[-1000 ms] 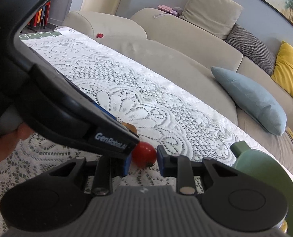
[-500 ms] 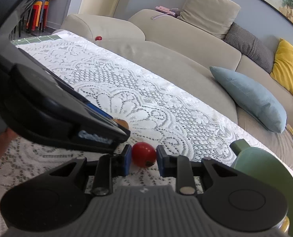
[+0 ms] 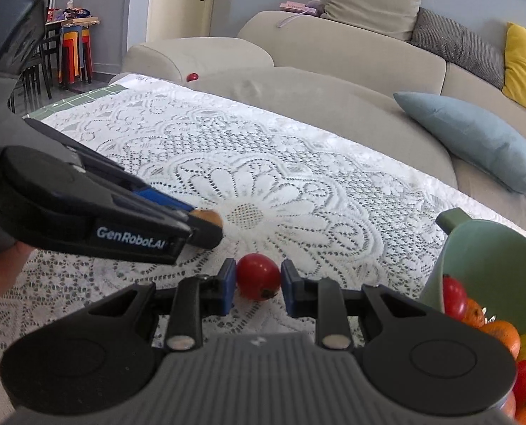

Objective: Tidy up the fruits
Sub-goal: 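Grasp the brown fruit with the left gripper while the right gripper grasps the red tomato, then carry the brown fruit and red tomato over the colander and lower them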

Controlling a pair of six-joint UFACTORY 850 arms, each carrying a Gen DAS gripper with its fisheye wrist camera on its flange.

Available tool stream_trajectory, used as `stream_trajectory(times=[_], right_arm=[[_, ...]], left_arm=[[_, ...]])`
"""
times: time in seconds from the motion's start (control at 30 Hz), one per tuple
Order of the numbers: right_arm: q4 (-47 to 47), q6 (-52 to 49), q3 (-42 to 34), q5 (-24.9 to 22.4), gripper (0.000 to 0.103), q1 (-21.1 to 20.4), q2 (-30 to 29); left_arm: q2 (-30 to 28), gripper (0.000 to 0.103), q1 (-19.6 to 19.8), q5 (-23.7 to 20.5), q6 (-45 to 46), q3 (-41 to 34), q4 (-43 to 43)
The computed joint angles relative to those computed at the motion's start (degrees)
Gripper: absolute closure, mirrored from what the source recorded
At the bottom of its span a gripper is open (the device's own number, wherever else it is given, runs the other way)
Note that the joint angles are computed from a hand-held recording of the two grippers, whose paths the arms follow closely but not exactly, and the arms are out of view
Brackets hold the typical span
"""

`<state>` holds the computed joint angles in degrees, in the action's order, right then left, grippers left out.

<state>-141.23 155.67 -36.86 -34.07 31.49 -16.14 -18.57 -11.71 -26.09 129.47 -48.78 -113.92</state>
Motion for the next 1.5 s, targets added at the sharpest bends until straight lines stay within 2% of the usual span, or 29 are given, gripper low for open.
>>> stream_trajectory(times=[0.1,0.3,0.7,0.9,1.2,1.5], right_arm=[[0.18,-0.13,-0.13,-0.72,0.079,0.15,-0.36],[2.20,-1.97,-0.94,-1.59,0.074,0.48,-1.63],[2.39,-1.69,-0.55,-2.04,0.076,0.84,-0.93],[2.98,-1.83,1.96,-2.36,0.077,1.66,3.55],[4.43,-1.73,7.47,-4.81,0.076,1.85,13.11],[12.06,-5.44,13.09,-6.97,0.076,0.40,21.60]], left_arm=[[-0.59,0.073,-0.08,-0.12,0.22,-0.12,-0.68],[-0.82,0.073,-0.97,-0.08,6.61,0.38,-7.31],[1.16,0.073,-0.77,-0.99,7.86,1.95,-10.03],[5.00,0.073,-1.45,1.12,8.53,3.73,-13.34],[10.72,0.073,-2.30,2.19,2.56,6.25,-12.26],[14.16,0.073,-6.53,2.75,0.68,7.02,-10.94]])
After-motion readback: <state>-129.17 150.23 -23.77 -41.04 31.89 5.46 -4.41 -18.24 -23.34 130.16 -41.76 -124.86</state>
